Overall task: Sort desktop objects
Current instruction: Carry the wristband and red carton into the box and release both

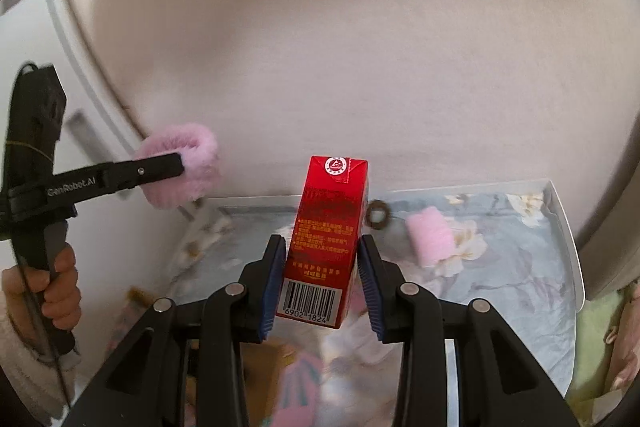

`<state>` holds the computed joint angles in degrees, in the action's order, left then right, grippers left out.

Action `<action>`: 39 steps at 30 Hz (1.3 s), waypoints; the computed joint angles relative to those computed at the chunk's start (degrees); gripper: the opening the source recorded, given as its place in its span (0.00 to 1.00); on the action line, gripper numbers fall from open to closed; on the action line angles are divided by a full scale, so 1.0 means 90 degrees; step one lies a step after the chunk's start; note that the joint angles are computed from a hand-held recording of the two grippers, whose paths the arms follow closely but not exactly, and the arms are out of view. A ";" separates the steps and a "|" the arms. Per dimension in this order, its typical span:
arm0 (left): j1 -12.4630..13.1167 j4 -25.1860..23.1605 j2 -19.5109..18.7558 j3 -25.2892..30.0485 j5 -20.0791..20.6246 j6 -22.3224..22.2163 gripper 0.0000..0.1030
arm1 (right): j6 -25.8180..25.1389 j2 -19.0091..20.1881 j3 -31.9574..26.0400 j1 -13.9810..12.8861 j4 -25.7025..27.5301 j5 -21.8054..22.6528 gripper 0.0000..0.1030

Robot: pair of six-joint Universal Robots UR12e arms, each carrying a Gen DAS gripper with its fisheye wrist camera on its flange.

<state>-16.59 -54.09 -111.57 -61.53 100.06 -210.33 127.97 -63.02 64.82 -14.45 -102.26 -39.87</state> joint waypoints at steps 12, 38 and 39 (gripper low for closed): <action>-0.0036 -0.0944 0.1235 -0.1651 0.0222 -0.1152 0.25 | -0.2228 -0.0591 0.0590 0.0068 0.1811 -0.0684 0.33; -0.0209 -0.1526 0.1094 -0.2134 -0.0106 -0.1354 0.27 | -0.2616 -0.0629 0.1148 0.0378 0.1555 -0.1975 0.33; -0.0212 -0.1551 0.1085 -0.2115 -0.0119 -0.1324 0.33 | -0.2643 -0.0635 0.1159 0.0385 0.1530 -0.1995 0.33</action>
<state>-18.50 -68.05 -101.80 -80.56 98.99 -222.25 104.18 -68.74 75.24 -10.99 -88.49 -57.82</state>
